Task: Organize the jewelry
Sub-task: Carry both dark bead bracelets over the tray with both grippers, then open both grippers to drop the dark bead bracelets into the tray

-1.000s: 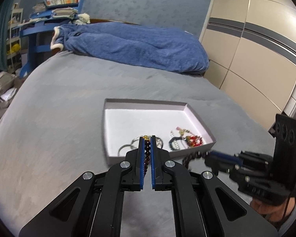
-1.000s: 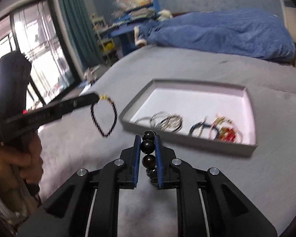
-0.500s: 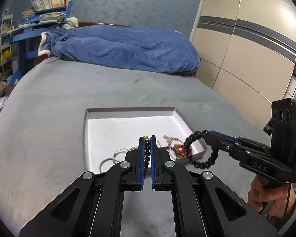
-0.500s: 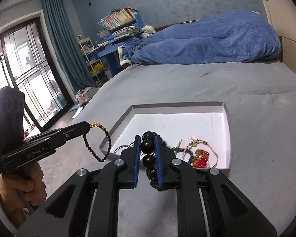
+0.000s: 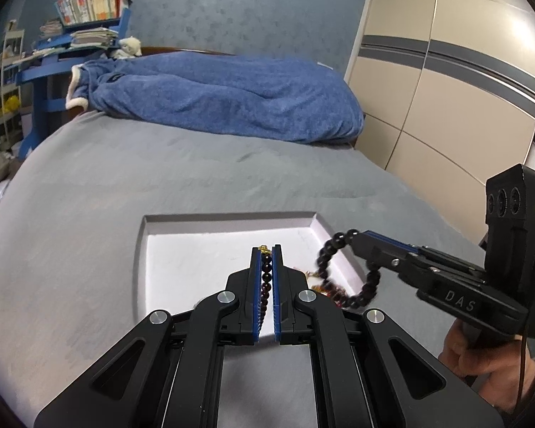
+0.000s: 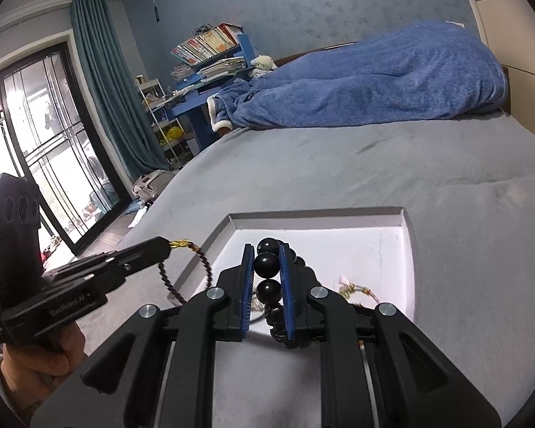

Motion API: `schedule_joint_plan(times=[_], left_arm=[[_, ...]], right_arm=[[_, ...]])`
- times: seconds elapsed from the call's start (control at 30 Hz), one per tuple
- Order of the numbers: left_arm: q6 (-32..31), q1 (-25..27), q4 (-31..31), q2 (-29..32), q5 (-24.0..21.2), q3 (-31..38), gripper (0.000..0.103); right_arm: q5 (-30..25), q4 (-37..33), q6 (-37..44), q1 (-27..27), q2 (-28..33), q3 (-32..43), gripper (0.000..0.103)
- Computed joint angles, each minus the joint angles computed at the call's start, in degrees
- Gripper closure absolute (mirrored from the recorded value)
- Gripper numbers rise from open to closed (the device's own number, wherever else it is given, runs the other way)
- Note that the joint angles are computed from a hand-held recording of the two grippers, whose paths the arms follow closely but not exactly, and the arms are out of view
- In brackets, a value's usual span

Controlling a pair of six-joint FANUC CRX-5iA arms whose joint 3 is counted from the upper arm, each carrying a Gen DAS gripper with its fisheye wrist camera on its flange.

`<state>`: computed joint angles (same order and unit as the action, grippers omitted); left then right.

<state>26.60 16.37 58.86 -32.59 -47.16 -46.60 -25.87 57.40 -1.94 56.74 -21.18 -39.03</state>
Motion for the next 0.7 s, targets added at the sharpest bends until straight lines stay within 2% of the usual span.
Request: schedule_joint_plan(times=[0.17, 0.33, 0.5, 0.7], left_arm=[[1.53, -2.65, -1.32, 2.79, 3.04, 0.72, 0.097], [6.39, -4.71, -9.58, 7.81, 6.13, 2.66, 0.097], [7.03, -4.91, -11.77, 9.03, 7.07, 2.65, 0.097], [9.00, -5.43, -15.69, 9.49, 8.50, 3.16, 0.097]], right_arm=[[1.29, -3.47, 2.88, -1.51, 2.47, 1.27, 0.089], [-4.33, -13.10, 9.12, -1.15, 5.65, 3.15, 0.089], [-6.73, -14.04, 7.89, -1.77, 5.72, 2.73, 0.089], [-10.57, -14.82, 10.59, -0.70, 7.69, 4.22, 0.089]])
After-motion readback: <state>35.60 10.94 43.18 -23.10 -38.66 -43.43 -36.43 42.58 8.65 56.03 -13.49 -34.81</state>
